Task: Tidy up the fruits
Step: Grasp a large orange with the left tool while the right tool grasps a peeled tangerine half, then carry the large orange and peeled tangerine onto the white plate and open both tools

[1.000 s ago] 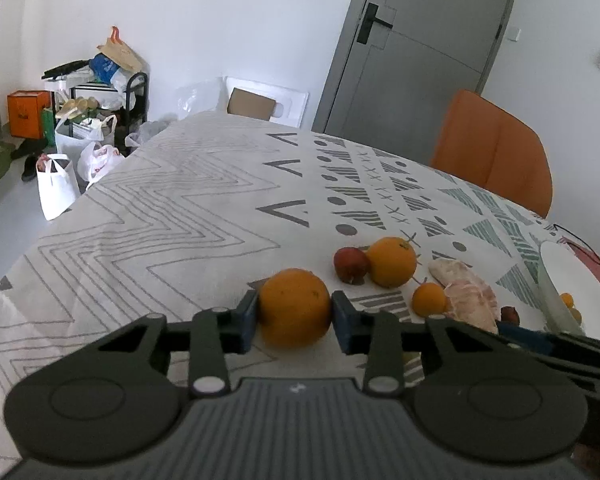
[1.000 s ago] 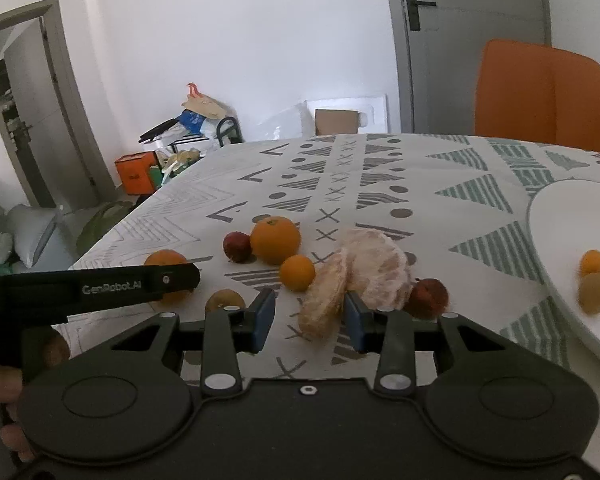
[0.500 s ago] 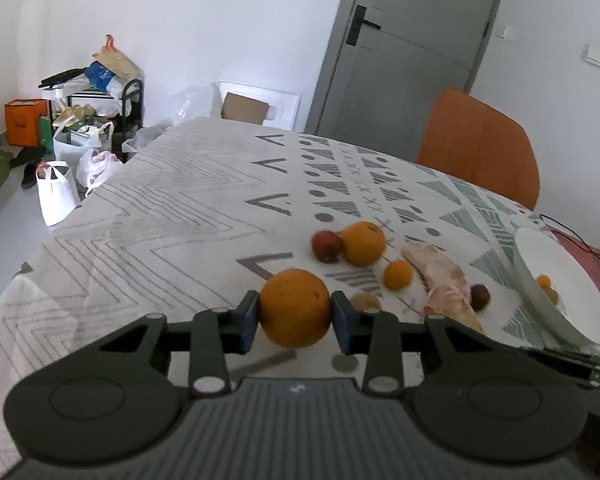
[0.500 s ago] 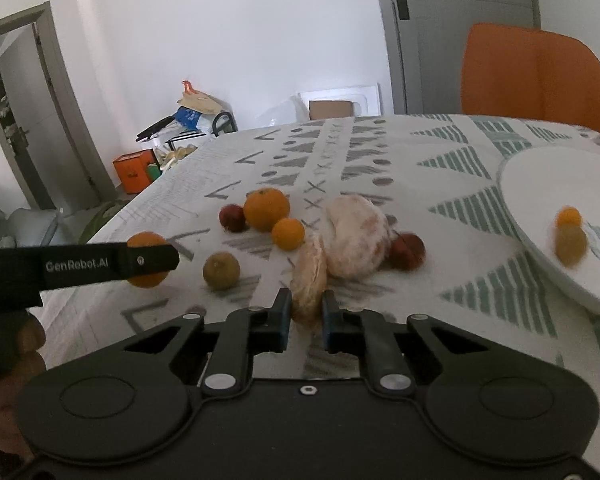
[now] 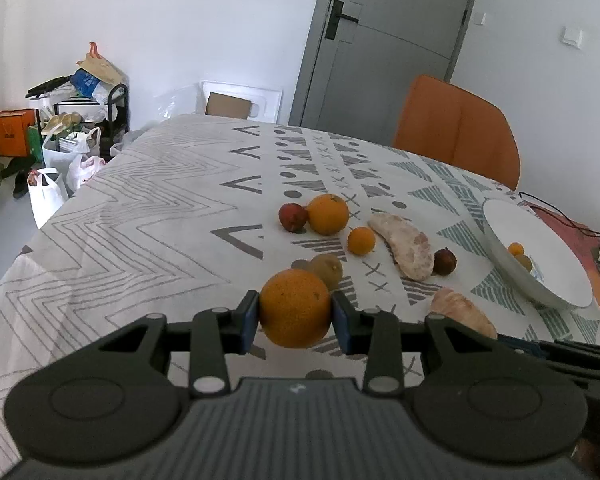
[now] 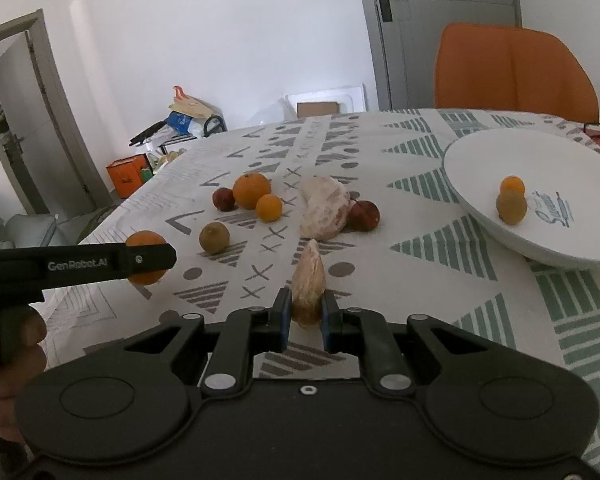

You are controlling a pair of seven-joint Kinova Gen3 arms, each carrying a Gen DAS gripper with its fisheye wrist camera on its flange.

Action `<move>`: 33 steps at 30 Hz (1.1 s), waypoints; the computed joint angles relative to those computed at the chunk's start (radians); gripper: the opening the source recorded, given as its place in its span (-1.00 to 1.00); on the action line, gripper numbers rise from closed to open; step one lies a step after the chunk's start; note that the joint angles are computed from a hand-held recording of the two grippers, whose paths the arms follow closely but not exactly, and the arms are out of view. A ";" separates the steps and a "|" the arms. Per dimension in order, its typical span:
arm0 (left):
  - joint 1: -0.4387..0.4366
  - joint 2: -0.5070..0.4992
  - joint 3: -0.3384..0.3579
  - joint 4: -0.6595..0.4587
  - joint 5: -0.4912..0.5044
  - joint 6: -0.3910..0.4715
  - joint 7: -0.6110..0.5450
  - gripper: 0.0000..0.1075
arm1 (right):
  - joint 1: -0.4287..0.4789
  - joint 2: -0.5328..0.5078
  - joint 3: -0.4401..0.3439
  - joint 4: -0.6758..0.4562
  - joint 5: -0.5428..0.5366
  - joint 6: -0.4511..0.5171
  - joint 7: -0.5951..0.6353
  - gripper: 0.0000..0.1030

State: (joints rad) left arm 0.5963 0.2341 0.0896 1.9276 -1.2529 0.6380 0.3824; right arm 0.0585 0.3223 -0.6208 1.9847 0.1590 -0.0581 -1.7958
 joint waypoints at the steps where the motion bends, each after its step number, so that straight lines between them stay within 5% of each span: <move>1: -0.002 0.002 0.001 -0.001 0.007 0.000 -0.005 -0.30 | -0.017 -0.002 0.019 0.003 -0.005 -0.007 0.000 -0.61; 5: -0.016 0.013 -0.008 -0.008 0.033 -0.017 -0.028 -0.30 | -0.022 0.009 0.021 -0.004 0.009 -0.011 -0.005 -0.56; 17: -0.026 0.034 -0.052 -0.009 -0.001 -0.076 -0.009 -0.30 | -0.232 0.033 0.224 -0.049 -0.030 -0.024 0.040 -0.48; 22: -0.025 0.036 -0.053 -0.013 0.005 -0.074 -0.015 -0.30 | -0.249 0.031 0.246 -0.047 -0.039 -0.031 0.028 -0.61; 25: -0.014 0.030 -0.053 -0.012 0.007 -0.055 -0.009 -0.31 | -0.314 0.010 0.322 -0.035 -0.079 -0.038 0.033 -0.62; 33: 0.001 0.010 -0.014 -0.003 -0.063 0.003 0.037 -0.46 | -0.258 -0.021 0.278 0.013 -0.031 -0.090 -0.015 -0.62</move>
State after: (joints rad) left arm 0.5975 0.2441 0.0754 1.9246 -1.3154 0.6415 0.4189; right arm -0.1991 0.3010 -0.3423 1.9974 0.1284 -0.1478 -1.8112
